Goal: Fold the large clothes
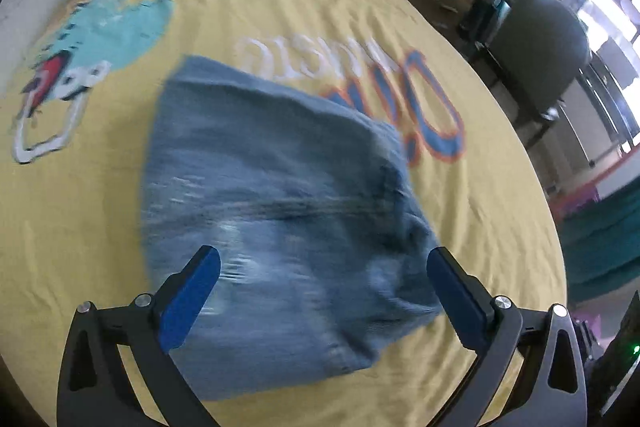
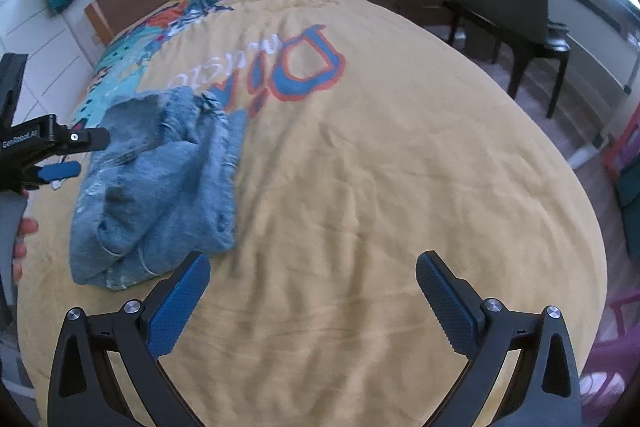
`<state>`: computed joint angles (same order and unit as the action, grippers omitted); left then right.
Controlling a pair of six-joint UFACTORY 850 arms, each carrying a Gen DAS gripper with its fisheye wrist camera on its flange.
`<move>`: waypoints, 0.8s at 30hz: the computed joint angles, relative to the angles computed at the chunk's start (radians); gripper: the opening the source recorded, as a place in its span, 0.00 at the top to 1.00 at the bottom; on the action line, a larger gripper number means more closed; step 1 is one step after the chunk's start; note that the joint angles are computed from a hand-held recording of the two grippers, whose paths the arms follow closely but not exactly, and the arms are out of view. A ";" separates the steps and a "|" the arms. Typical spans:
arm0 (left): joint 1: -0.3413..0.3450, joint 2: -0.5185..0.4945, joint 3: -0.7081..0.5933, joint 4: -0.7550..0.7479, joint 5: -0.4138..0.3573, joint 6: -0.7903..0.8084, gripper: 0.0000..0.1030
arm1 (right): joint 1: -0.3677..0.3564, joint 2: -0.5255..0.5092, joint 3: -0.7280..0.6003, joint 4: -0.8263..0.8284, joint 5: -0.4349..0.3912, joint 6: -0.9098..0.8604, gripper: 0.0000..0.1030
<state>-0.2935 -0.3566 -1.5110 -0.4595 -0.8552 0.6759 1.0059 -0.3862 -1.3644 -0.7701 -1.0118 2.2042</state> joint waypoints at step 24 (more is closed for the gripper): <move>0.233 0.060 0.114 0.007 0.041 0.179 0.01 | -0.256 -0.545 -0.825 0.564 -0.064 -0.946 0.04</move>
